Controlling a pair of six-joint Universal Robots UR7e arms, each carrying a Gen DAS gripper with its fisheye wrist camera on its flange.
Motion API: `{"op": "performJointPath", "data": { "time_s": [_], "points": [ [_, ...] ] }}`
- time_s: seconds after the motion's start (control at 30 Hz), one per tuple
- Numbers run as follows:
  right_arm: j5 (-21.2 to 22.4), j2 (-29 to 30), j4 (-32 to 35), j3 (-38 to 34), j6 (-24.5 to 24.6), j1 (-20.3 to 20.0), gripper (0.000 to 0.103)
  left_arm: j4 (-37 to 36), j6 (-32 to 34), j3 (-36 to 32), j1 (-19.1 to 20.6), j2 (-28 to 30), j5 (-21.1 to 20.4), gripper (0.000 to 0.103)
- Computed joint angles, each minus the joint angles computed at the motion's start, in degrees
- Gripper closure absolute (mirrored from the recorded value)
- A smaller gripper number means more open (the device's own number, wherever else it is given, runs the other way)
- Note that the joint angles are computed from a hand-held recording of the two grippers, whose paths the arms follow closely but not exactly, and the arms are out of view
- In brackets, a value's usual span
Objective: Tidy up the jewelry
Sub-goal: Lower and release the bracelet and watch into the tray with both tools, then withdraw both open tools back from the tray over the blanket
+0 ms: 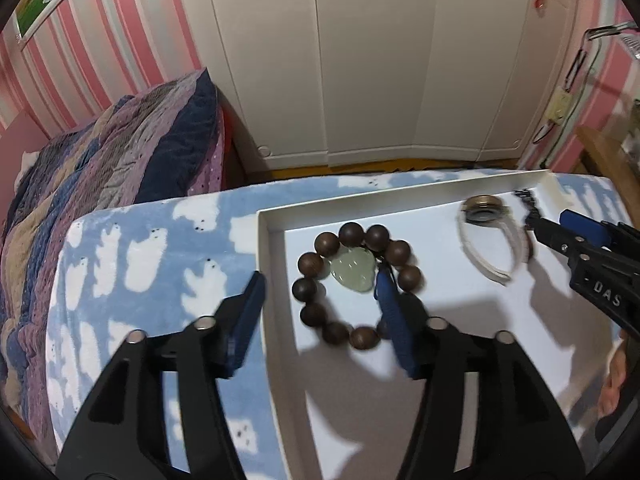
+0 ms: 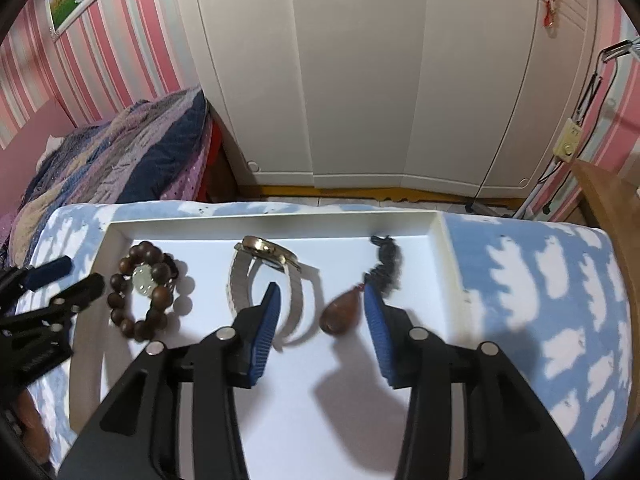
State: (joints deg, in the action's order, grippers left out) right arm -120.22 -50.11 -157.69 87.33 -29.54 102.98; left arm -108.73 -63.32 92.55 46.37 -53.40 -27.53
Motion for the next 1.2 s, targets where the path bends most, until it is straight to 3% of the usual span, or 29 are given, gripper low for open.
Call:
{"op": "performJointPath", "data": {
  "time_s": [0.07, 0.1, 0.3, 0.37, 0.47, 0.6, 0.77, 0.93, 1.2],
  "points": [
    [0.0, -2.1, -2.4, 2.4, -1.5, 0.1, 0.04, 0.7, -1.5, 2.7, -1.9, -2.7, 1.2, 0.017],
    [-0.1, -3.6, -5.0, 4.4, -2.9, 0.3, 0.034, 1.4, -2.6, 4.1, -3.0, -4.1, 1.8, 0.014],
    [-1.5, -10.5, -10.1, 11.9, -4.6, 0.9, 0.031, 10.2, -11.7, 11.1, -8.5, -12.6, 1.5, 0.009],
    [-1.5, -12.9, -11.3, 14.2, -4.3, 1.0, 0.015, 15.3, -17.1, 12.1, -10.8, -13.6, 2.3, 0.003],
    [-1.6, -16.3, -13.9, 18.2, -4.8, 1.2, 0.013, 24.1, -26.4, 14.2, -14.6, -15.9, 2.5, 0.003],
    [-0.9, -20.5, -15.3, 22.6, -4.3, 1.1, 0.009, 30.7, -33.9, 15.5, -17.5, -17.1, 1.0, 0.003],
    [-1.6, -24.3, -20.8, 27.8, -5.7, 1.2, 0.008, 28.9, -37.0, 20.4, -21.4, -20.3, -1.2, 0.003],
    [-5.2, -25.8, -26.4, 31.2, -8.5, 2.1, 0.008, 30.3, -41.3, 22.8, -24.8, -22.0, -3.1, 0.003],
    [-3.4, -31.7, -22.4, 35.5, -4.5, 1.5, 0.008, 27.8, -42.3, 26.6, -28.9, -24.2, -7.3, 0.003]
  ]
}}
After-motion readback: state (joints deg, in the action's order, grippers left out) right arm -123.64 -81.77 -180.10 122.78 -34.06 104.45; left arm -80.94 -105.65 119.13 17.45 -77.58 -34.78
